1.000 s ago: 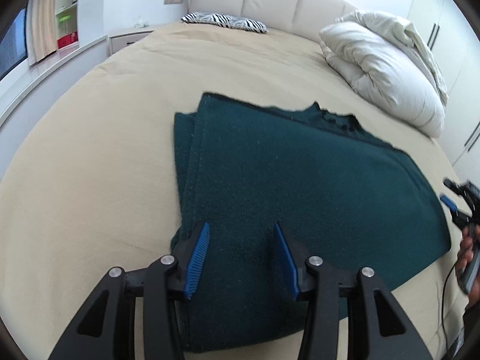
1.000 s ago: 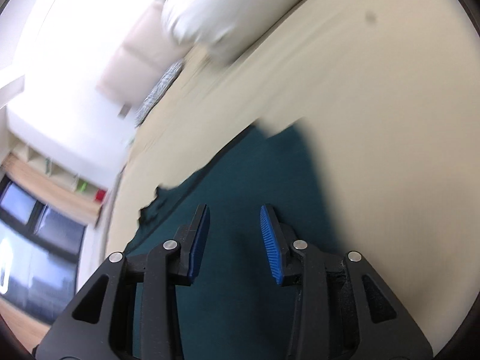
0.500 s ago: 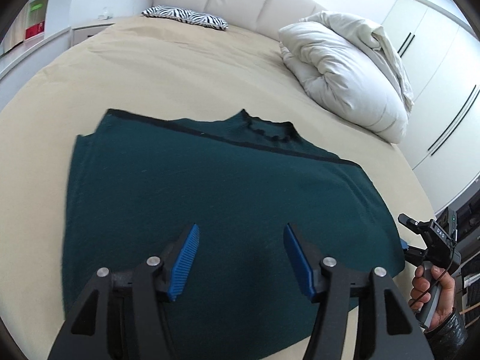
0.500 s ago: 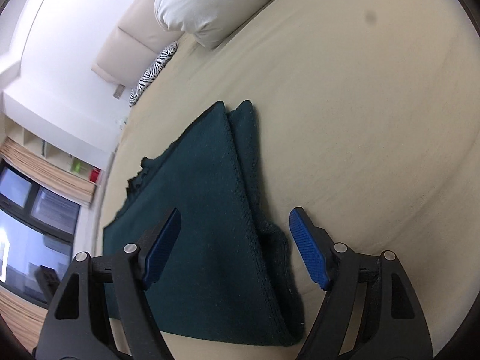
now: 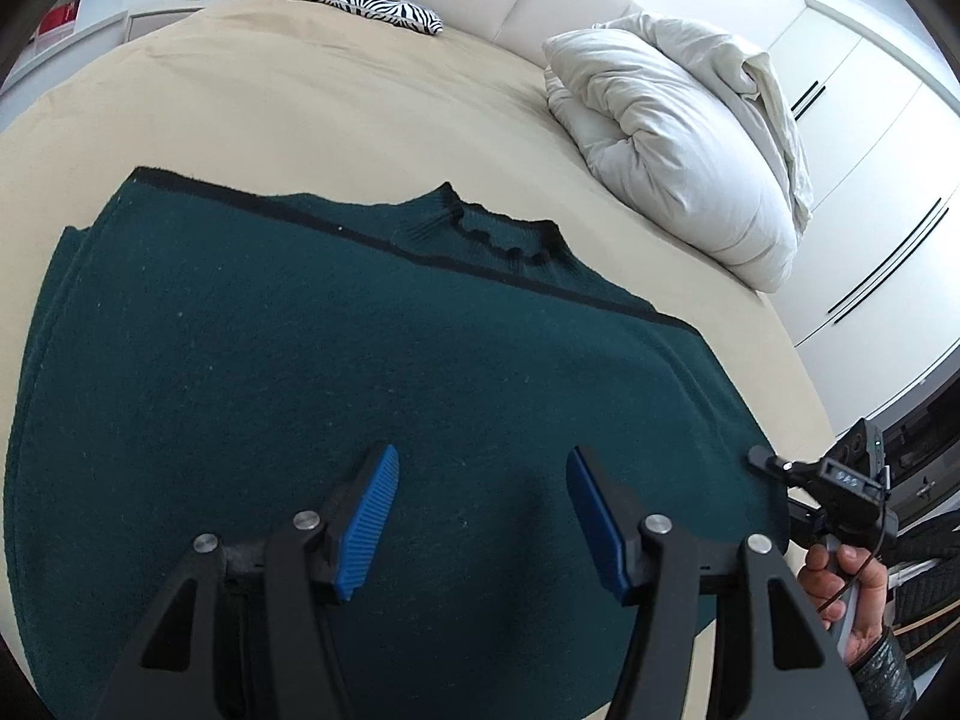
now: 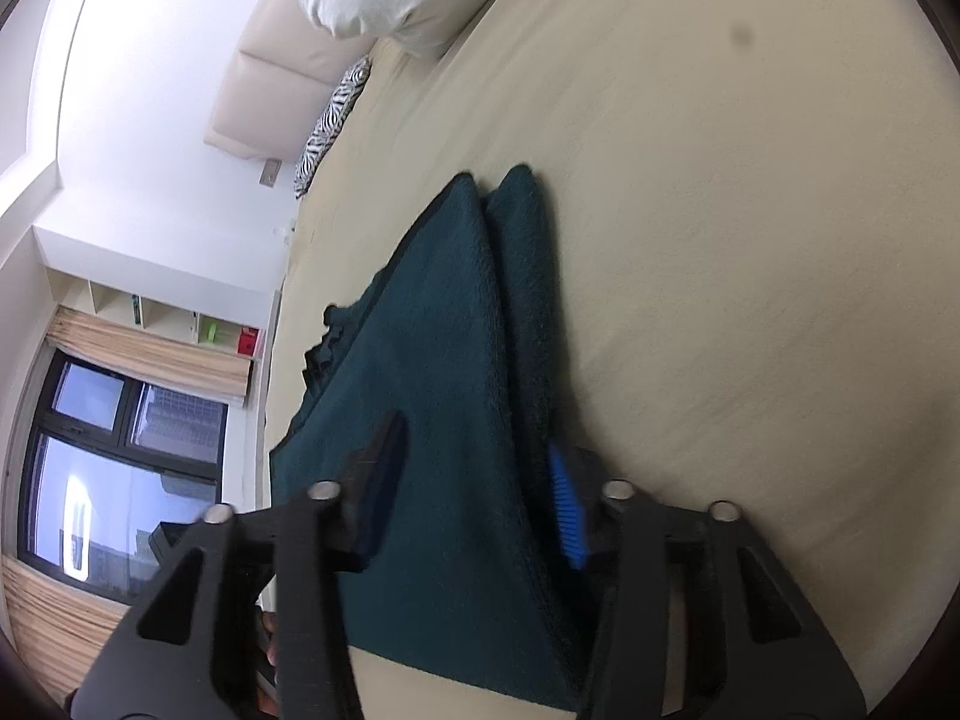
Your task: Fold small clothes
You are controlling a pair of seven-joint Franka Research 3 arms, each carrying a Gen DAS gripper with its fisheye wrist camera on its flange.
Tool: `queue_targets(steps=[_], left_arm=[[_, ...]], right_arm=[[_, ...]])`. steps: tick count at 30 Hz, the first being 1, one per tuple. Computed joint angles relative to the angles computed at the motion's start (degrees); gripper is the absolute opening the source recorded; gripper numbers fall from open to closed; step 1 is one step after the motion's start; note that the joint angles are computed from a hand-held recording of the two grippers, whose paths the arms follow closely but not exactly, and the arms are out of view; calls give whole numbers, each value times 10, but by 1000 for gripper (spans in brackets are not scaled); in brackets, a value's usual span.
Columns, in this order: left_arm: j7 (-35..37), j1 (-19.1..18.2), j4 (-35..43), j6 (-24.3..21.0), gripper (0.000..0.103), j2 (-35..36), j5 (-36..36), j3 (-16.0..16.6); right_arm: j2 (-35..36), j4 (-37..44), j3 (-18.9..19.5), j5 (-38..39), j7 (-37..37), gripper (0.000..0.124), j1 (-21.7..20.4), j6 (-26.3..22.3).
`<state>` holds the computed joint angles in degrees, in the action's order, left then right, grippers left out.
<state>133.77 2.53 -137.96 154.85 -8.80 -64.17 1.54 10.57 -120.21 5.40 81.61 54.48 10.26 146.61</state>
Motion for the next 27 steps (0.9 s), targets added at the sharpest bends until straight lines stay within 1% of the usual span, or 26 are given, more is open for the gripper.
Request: queue_targets(steps=[1,2,4,6,7,9,11,13,16,19,20,21,22,23,24,25,26,27], left_arm=[[0,1,1,-4,61,1,0,1],[0,1,1,-6,61,1,2,1],[-2,3,2,-8,61,3,10,0],[1,3,3,-10,60,5,7,1],[3,4,3,-12,60,6,3,2],[12,6,4,-19,59,7,-11,4],[23,11,5,-34,56,8,-28,8],[31,20,7,-56,53,8,-45,14],[42,36,7,-100,52,4,-75,24],[45,58,4,-149,54,-3,-104,36],[46,64,3,-160,60,-6,-118,39],[48,71,1,-168,69,-9,-132,42],[51,78,-2,-172,73,-13,-147,45],[53,86,-5,-184,77,-15,-162,50],[52,95,-5,-208,78,-14,-175,58],[52,102,-3,-227,80,-11,-184,61],[47,110,0,-255,82,-6,-194,67],[41,118,3,-272,82,-2,-200,67]], right_arm=[[0,-1,0,-21,14,21,6,14],[3,0,0,-33,29,19,9,24],[4,-1,2,-20,32,17,6,27],[1,-2,2,-52,53,16,14,47],[-1,-2,2,-92,77,16,23,67],[-7,-5,-1,-193,145,15,42,101],[-13,-9,-9,-316,234,15,63,128],[-20,-10,-18,-431,316,14,79,139],[-25,9,-34,-627,450,14,113,131],[-27,53,-32,-819,535,14,157,109],[-26,71,-25,-881,547,14,176,99],[-24,83,-15,-923,545,14,189,94],[-16,99,-2,-971,531,14,208,89],[-9,110,5,-987,521,14,217,82],[5,127,13,-1002,509,13,229,70],[15,136,13,-1013,508,13,238,63],[25,144,12,-1025,512,13,247,57],[33,149,9,-1033,518,13,255,54]])
